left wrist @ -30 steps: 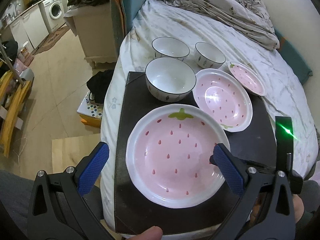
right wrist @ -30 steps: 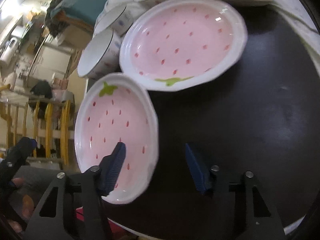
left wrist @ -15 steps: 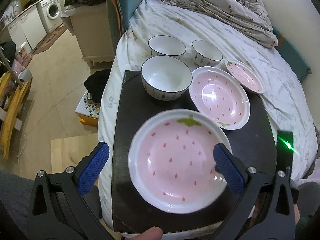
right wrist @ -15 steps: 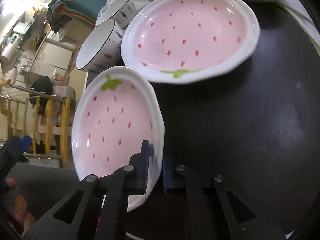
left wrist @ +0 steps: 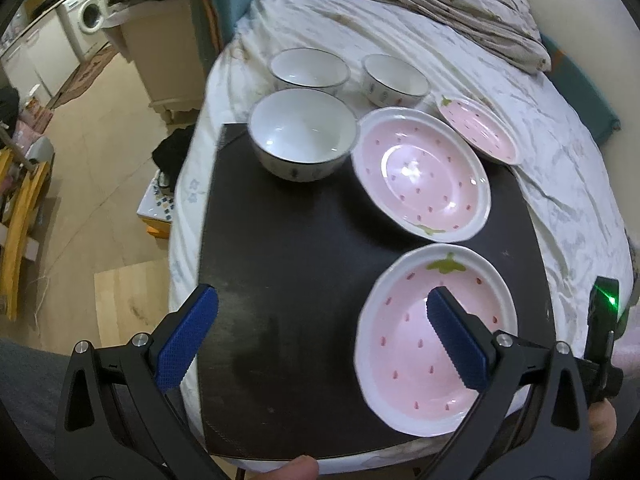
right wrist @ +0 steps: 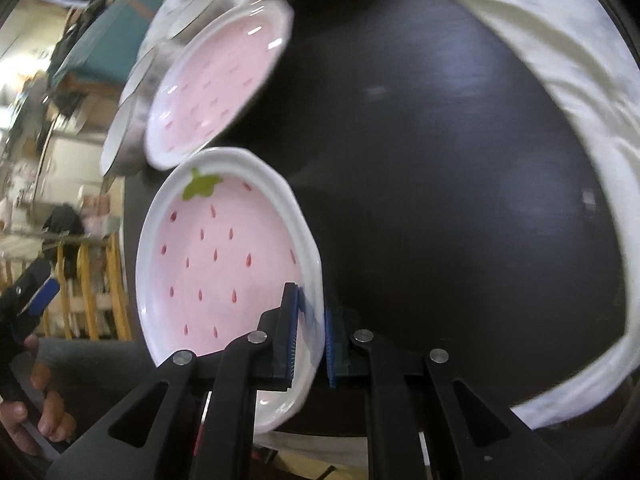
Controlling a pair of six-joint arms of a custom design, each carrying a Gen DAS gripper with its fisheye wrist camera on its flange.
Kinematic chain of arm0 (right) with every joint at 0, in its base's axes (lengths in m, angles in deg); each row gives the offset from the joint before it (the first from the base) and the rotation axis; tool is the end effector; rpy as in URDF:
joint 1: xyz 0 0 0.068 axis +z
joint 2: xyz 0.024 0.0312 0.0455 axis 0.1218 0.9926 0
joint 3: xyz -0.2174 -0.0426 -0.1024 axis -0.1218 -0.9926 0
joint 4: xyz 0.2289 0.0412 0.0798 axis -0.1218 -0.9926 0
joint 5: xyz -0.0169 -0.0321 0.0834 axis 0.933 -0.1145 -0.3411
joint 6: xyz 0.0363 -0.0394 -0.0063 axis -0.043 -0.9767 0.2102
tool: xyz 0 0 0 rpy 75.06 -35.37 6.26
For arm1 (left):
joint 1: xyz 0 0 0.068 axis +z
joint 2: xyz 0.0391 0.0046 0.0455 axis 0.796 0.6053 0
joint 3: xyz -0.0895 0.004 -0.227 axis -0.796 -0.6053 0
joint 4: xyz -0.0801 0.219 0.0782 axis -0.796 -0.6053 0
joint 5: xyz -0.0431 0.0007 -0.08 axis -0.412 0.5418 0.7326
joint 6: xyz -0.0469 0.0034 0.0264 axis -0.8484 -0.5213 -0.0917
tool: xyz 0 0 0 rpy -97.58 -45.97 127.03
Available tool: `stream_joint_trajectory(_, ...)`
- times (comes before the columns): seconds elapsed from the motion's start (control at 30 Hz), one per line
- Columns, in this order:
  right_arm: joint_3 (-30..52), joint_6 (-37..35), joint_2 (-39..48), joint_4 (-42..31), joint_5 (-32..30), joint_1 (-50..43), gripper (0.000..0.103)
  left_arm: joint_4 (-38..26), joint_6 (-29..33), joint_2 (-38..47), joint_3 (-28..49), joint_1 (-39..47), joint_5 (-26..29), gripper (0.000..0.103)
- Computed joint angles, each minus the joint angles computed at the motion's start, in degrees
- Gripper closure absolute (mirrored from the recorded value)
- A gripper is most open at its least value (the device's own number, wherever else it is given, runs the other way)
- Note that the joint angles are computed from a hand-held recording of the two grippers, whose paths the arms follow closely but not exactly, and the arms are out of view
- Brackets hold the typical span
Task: Organize plates and bowls
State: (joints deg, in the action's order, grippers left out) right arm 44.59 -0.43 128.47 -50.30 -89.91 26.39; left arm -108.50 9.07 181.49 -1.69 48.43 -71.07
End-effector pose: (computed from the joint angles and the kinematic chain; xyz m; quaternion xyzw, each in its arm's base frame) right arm 0.2062 0.0810 0.0319 0.2828 0.9266 0.2225 0.1089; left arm 0.3393 -0.0325 0.1470 0.1415 0.9681 -0.0863 0.1879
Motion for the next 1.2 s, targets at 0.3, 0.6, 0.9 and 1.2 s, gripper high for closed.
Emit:
stream_joint_trajectory(0.3, 5.9, -3.0, -3.8, -12.7, 3.9, 0.8, 0.086, -6.6, -2.1, 8.8, 10.6, -1.2, -0.1, 0.000)
stream_joint_trajectory(0.6, 11.9, -10.3, -5.2, -18.2, 0.3, -8.2, 0.086, -11.7, -8.1, 22.5, 25.8, -3.6, 2.6, 0.014)
stream_joint_trajectory(0.9, 18.5, -10.4, 6.3, -9.2, -9.9, -19.0, 0.035, -14.5, -13.9, 37.6, 43.9, -5.2, 5.1, 0.026)
stream_joint_trajectory(1.2, 31.7, -13.9, 18.8, -9.1, -11.9, -20.8, 0.052, -15.9, -15.2, 45.6, 51.1, -6.0, 7.2, 0.038)
